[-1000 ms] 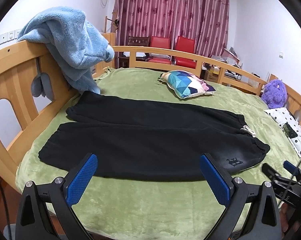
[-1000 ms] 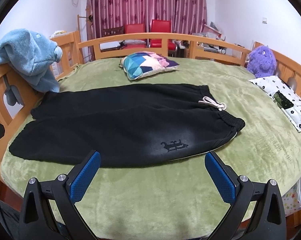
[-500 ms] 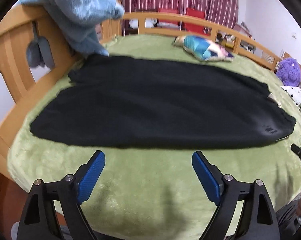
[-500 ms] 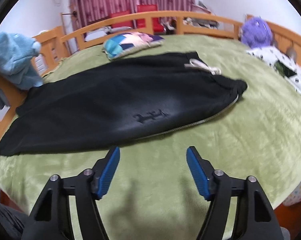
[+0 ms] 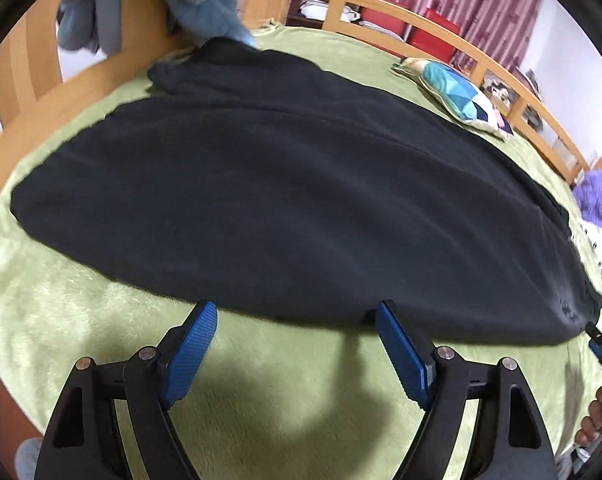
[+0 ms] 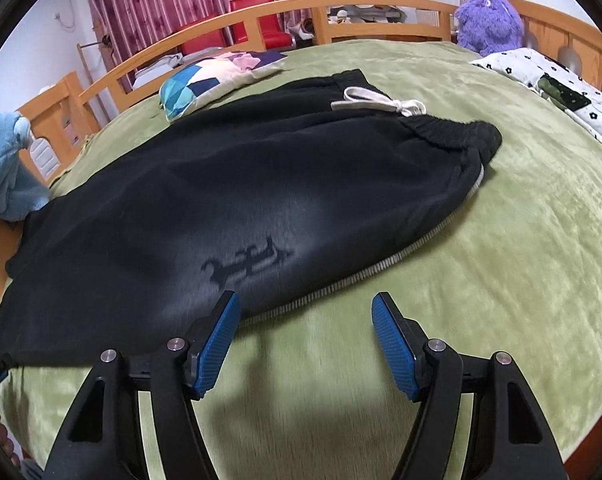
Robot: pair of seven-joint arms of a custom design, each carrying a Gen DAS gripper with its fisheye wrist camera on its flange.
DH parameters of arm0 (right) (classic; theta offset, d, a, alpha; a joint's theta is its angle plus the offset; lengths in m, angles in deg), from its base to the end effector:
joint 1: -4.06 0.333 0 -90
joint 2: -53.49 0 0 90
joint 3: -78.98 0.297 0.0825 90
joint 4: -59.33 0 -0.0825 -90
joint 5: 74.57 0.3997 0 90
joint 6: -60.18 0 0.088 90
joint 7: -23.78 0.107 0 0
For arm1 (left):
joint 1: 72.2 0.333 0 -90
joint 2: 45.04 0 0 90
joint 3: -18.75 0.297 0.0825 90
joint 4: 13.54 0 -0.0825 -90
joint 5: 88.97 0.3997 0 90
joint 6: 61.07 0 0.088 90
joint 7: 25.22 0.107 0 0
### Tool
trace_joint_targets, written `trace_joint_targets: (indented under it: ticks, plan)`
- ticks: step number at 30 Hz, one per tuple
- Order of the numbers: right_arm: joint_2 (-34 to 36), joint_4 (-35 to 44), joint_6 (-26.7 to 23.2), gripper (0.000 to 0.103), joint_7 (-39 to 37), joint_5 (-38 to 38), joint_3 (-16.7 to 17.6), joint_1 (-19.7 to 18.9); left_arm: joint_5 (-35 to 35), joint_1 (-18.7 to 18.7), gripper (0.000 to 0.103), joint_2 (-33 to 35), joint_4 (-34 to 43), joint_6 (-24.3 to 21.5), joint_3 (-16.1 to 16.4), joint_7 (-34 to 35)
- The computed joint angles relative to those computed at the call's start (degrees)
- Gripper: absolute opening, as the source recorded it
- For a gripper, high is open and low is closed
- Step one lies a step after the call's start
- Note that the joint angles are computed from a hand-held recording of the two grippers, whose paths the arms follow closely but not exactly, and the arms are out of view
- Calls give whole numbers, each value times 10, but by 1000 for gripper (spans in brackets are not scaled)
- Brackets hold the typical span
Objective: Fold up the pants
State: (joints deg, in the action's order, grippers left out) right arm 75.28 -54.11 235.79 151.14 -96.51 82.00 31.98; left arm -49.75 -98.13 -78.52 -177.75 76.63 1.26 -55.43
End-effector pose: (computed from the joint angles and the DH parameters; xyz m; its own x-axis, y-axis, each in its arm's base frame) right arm 0.5514 0.3625 0.3248 0.3012 -0.9379 -0.1720 -0.7662 -0.1307 -0.6292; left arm 0.2790 -0.2323 0.3266 0.7082 -0.6740 0.2105 -0.4761 -0.6759 -0.5626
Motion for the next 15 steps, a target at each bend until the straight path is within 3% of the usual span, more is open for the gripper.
trace_joint_targets:
  ticks: [4,7,11,15]
  plan:
    - [43,57,-45,68,-37,36,37,-28,3,20,81,0,-30,64,19,-16]
    - [65,78,-66,69,-59,57,48,-36,21,34,81,1,-35,72,4,-38]
    - [75,79,-46,72,-75,76,53,-42,30,49,81,11,-32,82,12,-38]
    - [98,116,-73,73,-104,101,71,-56,39,67,80,0,-42,99,11,-69]
